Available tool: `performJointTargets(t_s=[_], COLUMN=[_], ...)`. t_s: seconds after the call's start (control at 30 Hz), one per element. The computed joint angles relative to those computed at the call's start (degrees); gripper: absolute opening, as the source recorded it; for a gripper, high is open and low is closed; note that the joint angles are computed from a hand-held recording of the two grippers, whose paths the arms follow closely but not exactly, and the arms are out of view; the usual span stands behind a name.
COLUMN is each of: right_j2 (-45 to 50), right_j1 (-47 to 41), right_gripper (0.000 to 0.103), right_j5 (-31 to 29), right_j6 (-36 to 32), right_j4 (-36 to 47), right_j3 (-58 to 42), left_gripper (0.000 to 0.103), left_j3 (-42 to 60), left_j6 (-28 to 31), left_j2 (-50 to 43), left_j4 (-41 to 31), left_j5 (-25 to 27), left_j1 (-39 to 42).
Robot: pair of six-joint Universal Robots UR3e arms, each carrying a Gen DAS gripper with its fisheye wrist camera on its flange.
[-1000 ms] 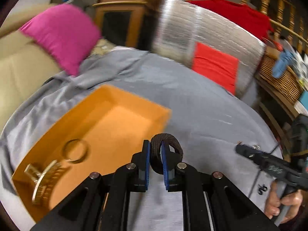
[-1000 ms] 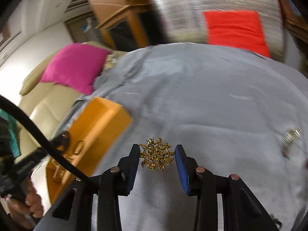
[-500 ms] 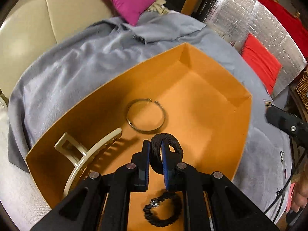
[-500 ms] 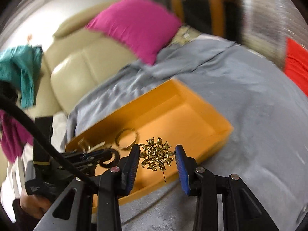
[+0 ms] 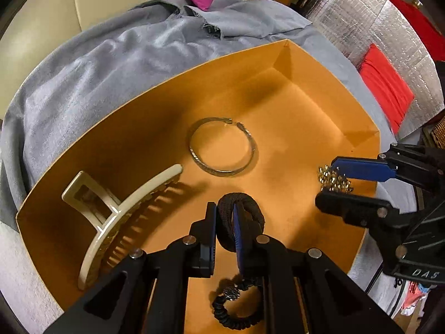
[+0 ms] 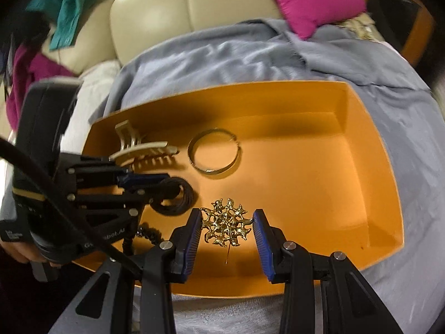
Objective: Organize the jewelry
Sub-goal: 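Carry the hair tie with the left tool while the right tool carries the brooch to the tray, then open the left tool releasing the hair tie while the right tool releases the brooch into the tray, then grasp the black flower ring with the left tool while the right tool grasps the silver watch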
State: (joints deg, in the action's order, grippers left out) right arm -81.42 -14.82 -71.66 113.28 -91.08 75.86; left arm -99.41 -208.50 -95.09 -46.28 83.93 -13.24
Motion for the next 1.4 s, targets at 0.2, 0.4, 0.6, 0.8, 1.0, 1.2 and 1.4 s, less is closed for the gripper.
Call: performJointTargets(t_s=[0.2,0.4,0.6,0.8,1.0,1.2,1.4], right_j2=[3.03,5.47,5.54,-0.09,-9.86,-9.04,3.56], right_j1=[2.52,3.75,0.83,-8.03,-24.61,-49.09,-71.81], right_gripper=[0.04,0.052,0.058,0.058,0.058,0.058,0.058], right_j5=[-4.97,-7.59,-4.12,4.3,13.12,20.71,24.82], right_j6=[0.13,1.58,3.28,2.92,-0.92,-12.09,-18.3], right_j4=[-1.78,-2.01,-0.97,2.41,9.38,27.77,44.27], right_j3=[-1.32,-3.01,-4.38,-4.22,-0.43,-8.61,-26.8], left_gripper=[0.012,0.013,0.028,0.057,0.059,0.061,0.072], left_j3=[0.9,1.96,3.7,7.84,12.9,17.44,30.26], left_j6=[-0.29,-0.68,-1.56,-1.77,-2.45,-5.09,-0.3], left_j2=[-1.25,-2.26,-3.48,-5.86,-8.33,-10.15,-19.94], left_j4=[-1.15,-1.66,-2.58,-2.8,-4.07,0.22,7.45], left_j5=[1.61,3.1,4.08,9.53,14.84,29.5,38.82], left_j1=[-1.03,-2.34,-3.35,-6.34,-9.8,-18.71,-29.43])
